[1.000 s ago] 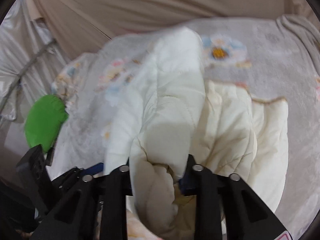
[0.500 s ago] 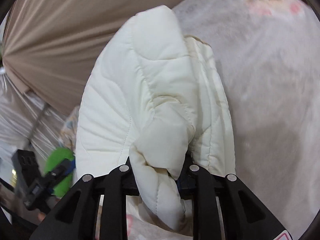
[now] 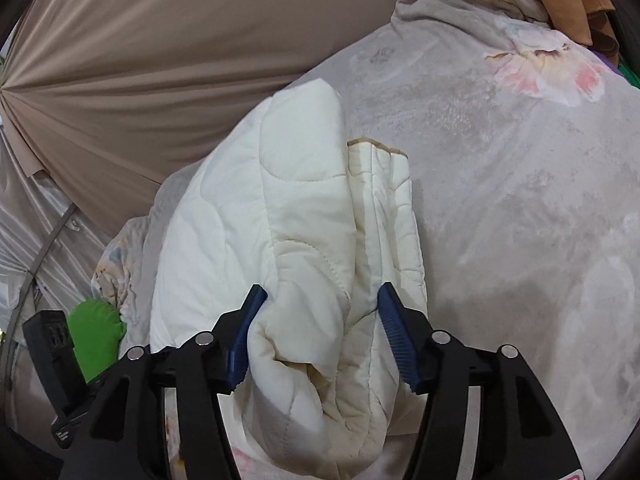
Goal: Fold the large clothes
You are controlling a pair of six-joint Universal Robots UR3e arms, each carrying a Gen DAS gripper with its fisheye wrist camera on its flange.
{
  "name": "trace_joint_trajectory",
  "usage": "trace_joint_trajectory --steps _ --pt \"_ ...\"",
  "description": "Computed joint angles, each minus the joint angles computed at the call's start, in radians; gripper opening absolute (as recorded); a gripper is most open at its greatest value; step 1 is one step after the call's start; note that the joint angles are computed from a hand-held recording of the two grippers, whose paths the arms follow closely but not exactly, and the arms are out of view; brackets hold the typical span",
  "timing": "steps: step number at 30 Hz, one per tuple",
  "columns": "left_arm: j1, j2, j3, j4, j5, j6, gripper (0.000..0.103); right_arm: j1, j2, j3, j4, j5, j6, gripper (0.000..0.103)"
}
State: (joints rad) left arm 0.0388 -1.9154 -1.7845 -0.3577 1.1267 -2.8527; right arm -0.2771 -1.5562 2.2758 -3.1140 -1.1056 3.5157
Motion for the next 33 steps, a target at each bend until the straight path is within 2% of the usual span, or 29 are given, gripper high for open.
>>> trace_joint_trajectory --steps 1,4,6,8,9,12,16,19,21,25,28,33 --pt "-0.003 0.003 0.001 -0.002 0.005 -0.002 0.08 -0.005 -0.017 -0.002 0.011 0.011 -0.015 0.028" --pt "-0.005 0.006 0.008 -0.007 0.007 -0.005 0.08 0.007 -0.094 -0.003 -0.005 -0.006 -0.023 0.021" --pt "-0.011 0.003 0.017 -0.007 0.009 -0.006 0.08 0.045 -0.096 -0.038 0.016 -0.074 -0.031 0.021" --pt "-0.025 -0.007 0.028 0.0 0.027 -0.007 0.08 0.104 -0.028 -0.109 0.063 -0.189 -0.04 0.021" --pt "-0.032 -0.013 0.031 0.007 0.036 -0.008 0.081 0.115 0.012 -0.133 0.08 -0.215 -0.042 0.022" --pt "-0.058 -0.026 0.039 0.027 0.07 -0.009 0.083 0.11 0.127 -0.148 0.05 -0.216 -0.029 0.029" --pt "-0.08 -0.044 0.048 0.049 0.107 -0.01 0.083 0.126 0.193 -0.153 -0.009 -0.245 -0.027 0.03" --pt "-0.082 -0.054 0.06 0.041 0.114 -0.014 0.086 0.12 0.159 -0.131 -0.006 -0.229 -0.025 0.031" --pt "-0.076 -0.055 0.062 0.032 0.11 -0.011 0.087 0.111 0.079 -0.099 0.026 -0.218 -0.006 0.031" --pt "-0.068 -0.054 0.064 0.023 0.097 -0.018 0.088 0.156 -0.103 -0.087 0.081 -0.33 -0.001 0.034" --pt "-0.069 -0.057 0.067 0.023 0.099 -0.019 0.088 0.186 -0.153 -0.173 0.148 -0.354 -0.037 0.034" --pt "-0.063 -0.046 0.068 0.008 0.091 -0.023 0.088 0.292 0.049 -0.514 0.306 -0.475 -0.128 0.024"
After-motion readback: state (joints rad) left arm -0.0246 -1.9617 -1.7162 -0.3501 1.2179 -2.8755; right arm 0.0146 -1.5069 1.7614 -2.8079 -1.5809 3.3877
